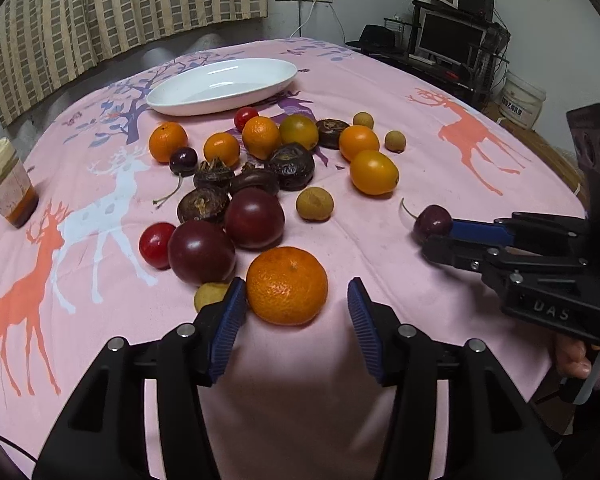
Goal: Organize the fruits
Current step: 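Grasp the orange with the left tool while the right tool grasps a dark cherry, then carry the orange and cherry to the white plate and release both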
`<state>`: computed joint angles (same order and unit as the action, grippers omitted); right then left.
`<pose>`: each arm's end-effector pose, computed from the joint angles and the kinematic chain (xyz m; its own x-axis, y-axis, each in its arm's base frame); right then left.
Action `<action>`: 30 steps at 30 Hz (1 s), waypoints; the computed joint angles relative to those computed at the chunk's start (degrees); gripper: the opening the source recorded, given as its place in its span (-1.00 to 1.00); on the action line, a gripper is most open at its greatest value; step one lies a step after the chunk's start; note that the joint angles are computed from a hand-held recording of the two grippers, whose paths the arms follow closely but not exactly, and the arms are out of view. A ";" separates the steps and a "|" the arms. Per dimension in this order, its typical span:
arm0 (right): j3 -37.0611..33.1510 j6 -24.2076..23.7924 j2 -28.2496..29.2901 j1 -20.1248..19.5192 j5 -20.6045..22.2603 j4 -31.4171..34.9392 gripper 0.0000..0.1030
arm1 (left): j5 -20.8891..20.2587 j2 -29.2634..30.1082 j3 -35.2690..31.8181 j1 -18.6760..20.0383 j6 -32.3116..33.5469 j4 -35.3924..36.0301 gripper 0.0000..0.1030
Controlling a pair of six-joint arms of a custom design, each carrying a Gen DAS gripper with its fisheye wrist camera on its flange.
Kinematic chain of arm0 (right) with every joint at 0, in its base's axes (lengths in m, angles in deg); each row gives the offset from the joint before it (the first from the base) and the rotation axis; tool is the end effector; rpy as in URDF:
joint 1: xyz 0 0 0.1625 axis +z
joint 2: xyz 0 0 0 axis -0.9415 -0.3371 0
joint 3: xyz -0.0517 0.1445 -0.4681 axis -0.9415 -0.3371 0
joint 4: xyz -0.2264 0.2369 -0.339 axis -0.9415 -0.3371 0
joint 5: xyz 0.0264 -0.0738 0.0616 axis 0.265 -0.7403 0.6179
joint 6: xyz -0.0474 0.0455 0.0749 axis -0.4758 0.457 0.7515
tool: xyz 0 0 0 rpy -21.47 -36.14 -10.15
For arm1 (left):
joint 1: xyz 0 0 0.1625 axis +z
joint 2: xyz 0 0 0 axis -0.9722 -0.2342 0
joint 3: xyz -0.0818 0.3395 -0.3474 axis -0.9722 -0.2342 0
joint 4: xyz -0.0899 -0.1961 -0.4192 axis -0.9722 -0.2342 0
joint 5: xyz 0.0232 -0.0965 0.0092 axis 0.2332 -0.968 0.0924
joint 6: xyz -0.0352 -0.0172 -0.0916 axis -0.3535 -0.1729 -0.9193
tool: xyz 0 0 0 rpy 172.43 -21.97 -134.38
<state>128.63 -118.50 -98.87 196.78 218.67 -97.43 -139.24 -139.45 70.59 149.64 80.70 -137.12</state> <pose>0.3211 -0.3487 -0.1545 -0.8233 0.2168 0.5245 -0.2685 0.6654 -0.6965 0.0368 -0.4467 0.2908 -0.4128 0.7874 -0.4579 0.8883 0.4591 -0.0112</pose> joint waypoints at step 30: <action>-22.23 -25.07 -5.43 -16.53 -11.65 11.97 -0.45 | -0.17 34.43 -37.67 -2.84 -14.69 7.53 -0.16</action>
